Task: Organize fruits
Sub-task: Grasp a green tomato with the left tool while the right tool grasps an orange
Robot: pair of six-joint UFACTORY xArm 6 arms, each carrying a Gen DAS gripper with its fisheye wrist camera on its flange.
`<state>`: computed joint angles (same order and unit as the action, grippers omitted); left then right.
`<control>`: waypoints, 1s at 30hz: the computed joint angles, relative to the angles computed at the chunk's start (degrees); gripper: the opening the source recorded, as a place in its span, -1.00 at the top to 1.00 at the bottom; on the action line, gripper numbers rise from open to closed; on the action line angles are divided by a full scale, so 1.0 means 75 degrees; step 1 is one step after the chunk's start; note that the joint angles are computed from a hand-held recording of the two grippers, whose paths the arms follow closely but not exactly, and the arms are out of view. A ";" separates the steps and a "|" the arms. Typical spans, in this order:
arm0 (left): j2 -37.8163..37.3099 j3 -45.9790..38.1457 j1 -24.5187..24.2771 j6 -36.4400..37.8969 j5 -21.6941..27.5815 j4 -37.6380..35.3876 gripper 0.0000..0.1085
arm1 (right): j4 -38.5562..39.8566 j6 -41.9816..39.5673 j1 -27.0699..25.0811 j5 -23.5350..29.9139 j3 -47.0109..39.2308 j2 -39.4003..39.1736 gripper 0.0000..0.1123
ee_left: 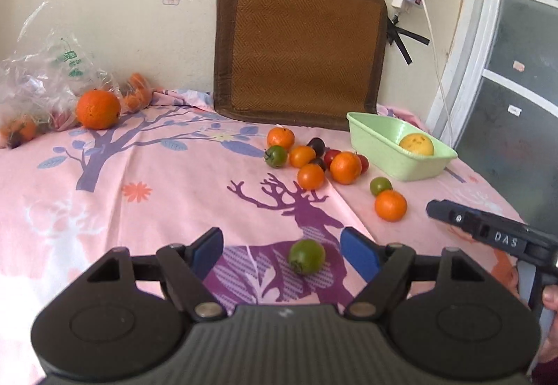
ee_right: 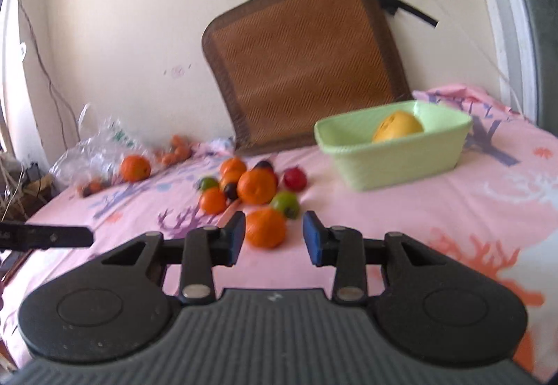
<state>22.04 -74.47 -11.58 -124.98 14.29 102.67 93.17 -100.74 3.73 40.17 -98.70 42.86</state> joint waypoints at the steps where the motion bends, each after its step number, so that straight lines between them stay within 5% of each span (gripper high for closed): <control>1: 0.0088 -0.0034 -0.0080 0.0129 0.0085 -0.0035 -0.36 | 0.0174 -0.0358 0.0048 -0.0071 0.0293 -0.0195 0.31; 5: 0.0437 -0.0274 -0.0341 0.1078 0.0379 -0.0615 -0.33 | 0.0451 -0.1131 0.0209 -0.0295 0.0751 -0.0517 0.31; 11: 0.0738 -0.0582 -0.0436 0.1752 0.0695 -0.1053 -0.16 | 0.0384 -0.0729 0.0496 -0.1157 -0.0081 0.0060 0.29; 17: 0.0821 -0.0504 -0.0504 0.2503 0.0999 -0.1699 -0.01 | -0.1103 0.0645 0.0750 -0.1563 -0.1288 0.0910 0.27; 22: 0.0850 -0.0509 -0.0429 0.2563 0.0842 -0.1512 0.41 | -0.1861 0.1382 0.0808 -0.1656 -0.1855 0.1308 0.30; 25: 0.0935 -0.0638 -0.0422 0.2710 0.0831 -0.1494 0.51 | -0.1586 0.0964 0.0731 -0.1580 -0.1499 0.1073 0.32; 30: 0.1195 -0.1152 -0.0234 0.2257 -0.0118 -0.1014 0.51 | -0.0240 -0.0720 0.0405 -0.1333 -0.0171 0.0187 0.33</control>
